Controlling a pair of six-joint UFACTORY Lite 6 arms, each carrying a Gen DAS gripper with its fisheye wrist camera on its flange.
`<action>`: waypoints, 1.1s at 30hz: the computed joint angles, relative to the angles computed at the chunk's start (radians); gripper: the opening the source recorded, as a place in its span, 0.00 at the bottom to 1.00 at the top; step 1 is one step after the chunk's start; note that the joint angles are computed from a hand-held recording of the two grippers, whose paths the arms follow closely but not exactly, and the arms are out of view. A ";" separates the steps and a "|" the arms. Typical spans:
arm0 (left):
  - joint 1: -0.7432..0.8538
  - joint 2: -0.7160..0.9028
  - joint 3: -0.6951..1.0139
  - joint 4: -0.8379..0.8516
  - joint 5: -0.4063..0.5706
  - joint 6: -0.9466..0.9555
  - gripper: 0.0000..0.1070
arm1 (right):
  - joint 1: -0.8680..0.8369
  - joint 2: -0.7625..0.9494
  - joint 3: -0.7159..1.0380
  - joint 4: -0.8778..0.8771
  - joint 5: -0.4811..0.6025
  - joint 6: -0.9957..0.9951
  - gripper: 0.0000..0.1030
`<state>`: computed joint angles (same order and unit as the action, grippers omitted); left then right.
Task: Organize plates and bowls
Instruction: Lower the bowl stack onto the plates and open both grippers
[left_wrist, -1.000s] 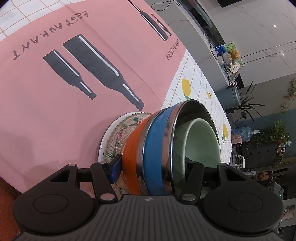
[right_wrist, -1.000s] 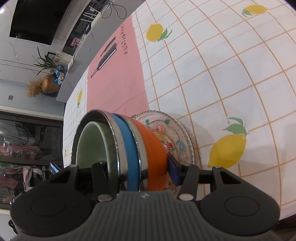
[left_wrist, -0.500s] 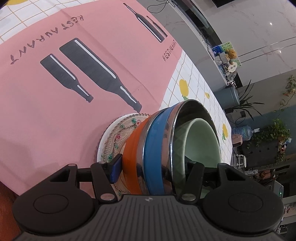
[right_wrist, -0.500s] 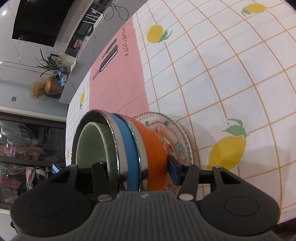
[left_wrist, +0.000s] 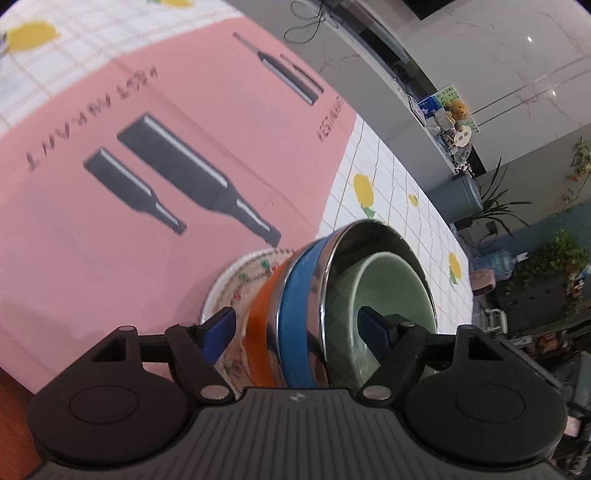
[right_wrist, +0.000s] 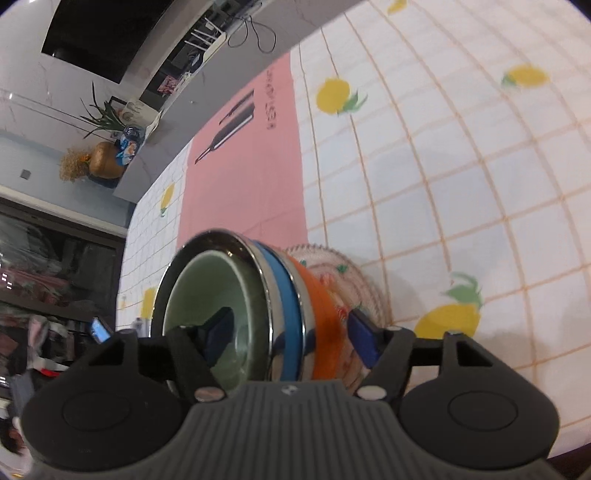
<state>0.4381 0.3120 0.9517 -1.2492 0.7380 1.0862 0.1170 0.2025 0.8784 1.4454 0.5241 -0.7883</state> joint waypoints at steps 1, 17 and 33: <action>-0.001 -0.013 -0.002 0.008 -0.006 0.002 0.84 | 0.004 -0.014 0.000 -0.019 -0.015 0.015 0.68; -0.067 -0.487 -0.050 0.388 -0.131 -0.127 0.85 | 0.063 -0.319 0.083 -0.929 -0.066 0.649 0.74; -0.203 -0.957 -0.322 0.516 -0.114 -0.151 0.86 | 0.299 -0.753 -0.087 -1.695 0.149 1.282 0.85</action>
<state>0.2348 -0.6447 0.6293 -0.7334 0.6242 0.9356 0.4163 -0.5508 0.7917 -0.2499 0.6735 0.4934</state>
